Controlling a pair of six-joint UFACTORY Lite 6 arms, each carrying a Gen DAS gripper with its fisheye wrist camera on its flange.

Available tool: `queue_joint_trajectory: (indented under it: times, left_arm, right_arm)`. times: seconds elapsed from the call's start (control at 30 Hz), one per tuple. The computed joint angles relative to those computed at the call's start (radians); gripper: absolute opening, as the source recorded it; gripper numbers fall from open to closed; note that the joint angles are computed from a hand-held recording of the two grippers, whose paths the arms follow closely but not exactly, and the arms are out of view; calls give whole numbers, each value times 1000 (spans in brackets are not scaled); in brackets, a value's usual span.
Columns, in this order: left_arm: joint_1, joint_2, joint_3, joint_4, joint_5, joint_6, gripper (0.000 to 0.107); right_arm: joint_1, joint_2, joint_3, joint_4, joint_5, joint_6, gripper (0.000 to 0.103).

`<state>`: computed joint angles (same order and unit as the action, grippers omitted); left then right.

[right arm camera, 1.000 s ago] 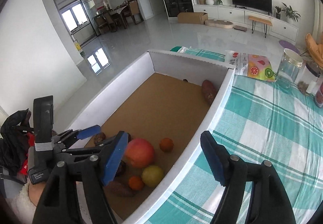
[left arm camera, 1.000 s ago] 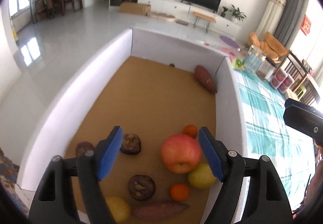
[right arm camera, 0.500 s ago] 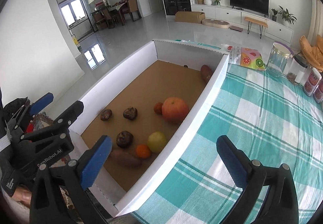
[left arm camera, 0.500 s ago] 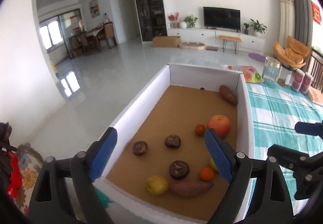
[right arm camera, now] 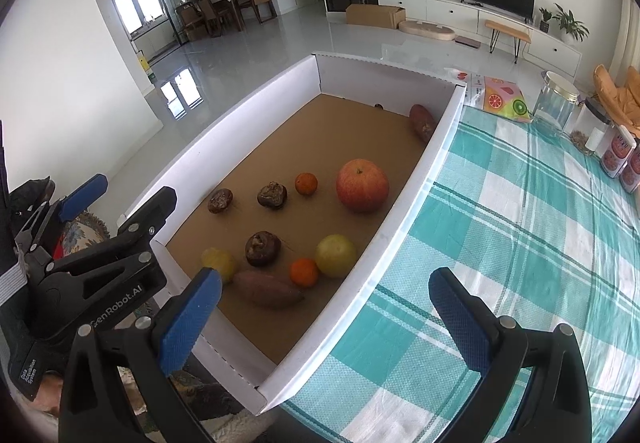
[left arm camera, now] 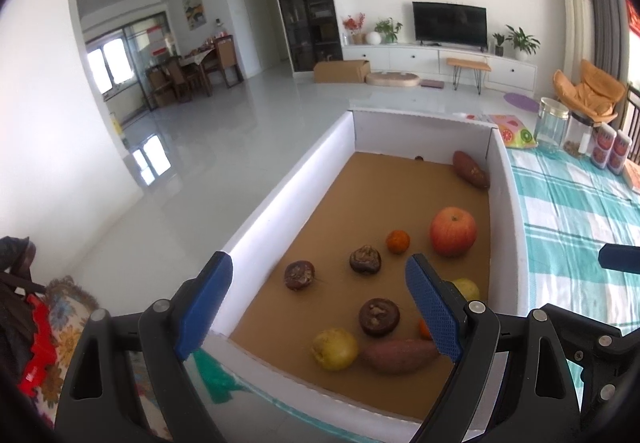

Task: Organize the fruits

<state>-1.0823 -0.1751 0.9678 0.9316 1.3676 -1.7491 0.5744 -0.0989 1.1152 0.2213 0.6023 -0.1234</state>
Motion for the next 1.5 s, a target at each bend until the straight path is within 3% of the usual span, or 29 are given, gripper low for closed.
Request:
queue_joint_trajectory:
  times: [0.63, 1.27, 1.5]
  left_arm:
    - [72, -117, -57, -78, -11, 68, 90]
    - [115, -221, -103, -144, -138, 117, 90]
    - [124, -222, -99, -149, -141, 126, 90]
  right_arm:
    - [87, 13, 59, -151, 33, 172, 103]
    - [127, 54, 108, -243, 58, 270, 103]
    - [145, 73, 134, -282, 67, 304, 103]
